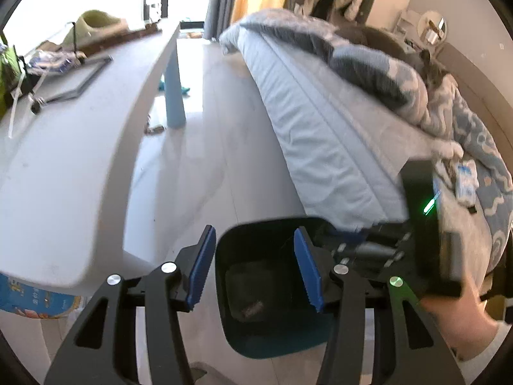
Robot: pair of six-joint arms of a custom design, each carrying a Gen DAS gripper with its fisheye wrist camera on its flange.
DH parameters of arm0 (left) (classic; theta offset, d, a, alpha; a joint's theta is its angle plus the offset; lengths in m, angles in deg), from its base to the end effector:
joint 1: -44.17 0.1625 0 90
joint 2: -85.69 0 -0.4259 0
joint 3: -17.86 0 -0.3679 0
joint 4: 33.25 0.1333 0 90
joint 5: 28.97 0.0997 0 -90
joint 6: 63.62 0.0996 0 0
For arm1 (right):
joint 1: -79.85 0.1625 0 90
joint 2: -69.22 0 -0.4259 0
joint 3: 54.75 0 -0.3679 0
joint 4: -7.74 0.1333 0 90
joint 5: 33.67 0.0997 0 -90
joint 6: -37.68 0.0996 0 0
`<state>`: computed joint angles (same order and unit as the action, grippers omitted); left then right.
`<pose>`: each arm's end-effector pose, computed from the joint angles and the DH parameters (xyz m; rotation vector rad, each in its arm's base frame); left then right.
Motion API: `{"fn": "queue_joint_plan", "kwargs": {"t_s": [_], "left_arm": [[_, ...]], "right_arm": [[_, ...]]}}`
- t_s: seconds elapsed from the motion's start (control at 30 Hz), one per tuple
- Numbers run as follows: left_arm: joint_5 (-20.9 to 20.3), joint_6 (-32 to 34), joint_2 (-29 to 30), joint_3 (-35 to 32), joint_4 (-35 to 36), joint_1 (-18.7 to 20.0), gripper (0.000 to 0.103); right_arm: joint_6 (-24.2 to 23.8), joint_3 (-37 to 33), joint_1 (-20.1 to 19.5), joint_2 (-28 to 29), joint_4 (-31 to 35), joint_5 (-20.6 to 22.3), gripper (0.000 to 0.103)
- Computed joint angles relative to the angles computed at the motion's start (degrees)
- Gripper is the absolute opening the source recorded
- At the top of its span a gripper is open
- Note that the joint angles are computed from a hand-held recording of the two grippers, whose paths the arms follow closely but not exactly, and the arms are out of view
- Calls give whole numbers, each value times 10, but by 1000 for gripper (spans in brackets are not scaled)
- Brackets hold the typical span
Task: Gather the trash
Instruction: 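Drop bubble wrap into bin with left tool while right tool drops black piece, then move both tools back over the bed toward the remaining trash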
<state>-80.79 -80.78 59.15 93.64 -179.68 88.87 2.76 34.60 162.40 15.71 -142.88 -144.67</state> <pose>-0.3818 -0.6519 0.0089 0.5706 2.5065 -0.5992 0.0085 -0.6879 0.2469 0.5195 -2.5756 0.3619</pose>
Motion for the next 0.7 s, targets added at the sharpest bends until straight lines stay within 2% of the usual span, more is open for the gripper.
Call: {"fn": "queue_joint_plan", "kwargs": {"t_s": [0.2, 0.33, 0.43, 0.5, 0.53, 0.57, 0.6, 0.7], "left_arm": [[21, 10, -5, 2, -22, -14, 53], [19, 11, -13, 13, -48, -19, 53], [20, 1, -15, 11, -40, -20, 50], [26, -5, -14, 8, -28, -22, 50], [33, -11, -13, 5, -21, -24, 50], [37, -15, -13, 5, -19, -25, 52], [36, -16, -13, 4, -21, -26, 60], [34, -8, -10, -1, -40, -31, 69]], "right_arm": [[-9, 8, 2, 15, 2, -37, 21], [-26, 16, 4, 20, -7, -58, 21], [-31, 25, 5, 19, -13, -68, 22], [-28, 28, 3, 17, -7, -70, 37], [-27, 31, 2, 15, -5, -70, 62], [-28, 34, 1, 12, -5, -67, 74], [-31, 38, 0, 9, -6, -62, 74], [-40, 48, 2, -1, -10, -60, 74]]}}
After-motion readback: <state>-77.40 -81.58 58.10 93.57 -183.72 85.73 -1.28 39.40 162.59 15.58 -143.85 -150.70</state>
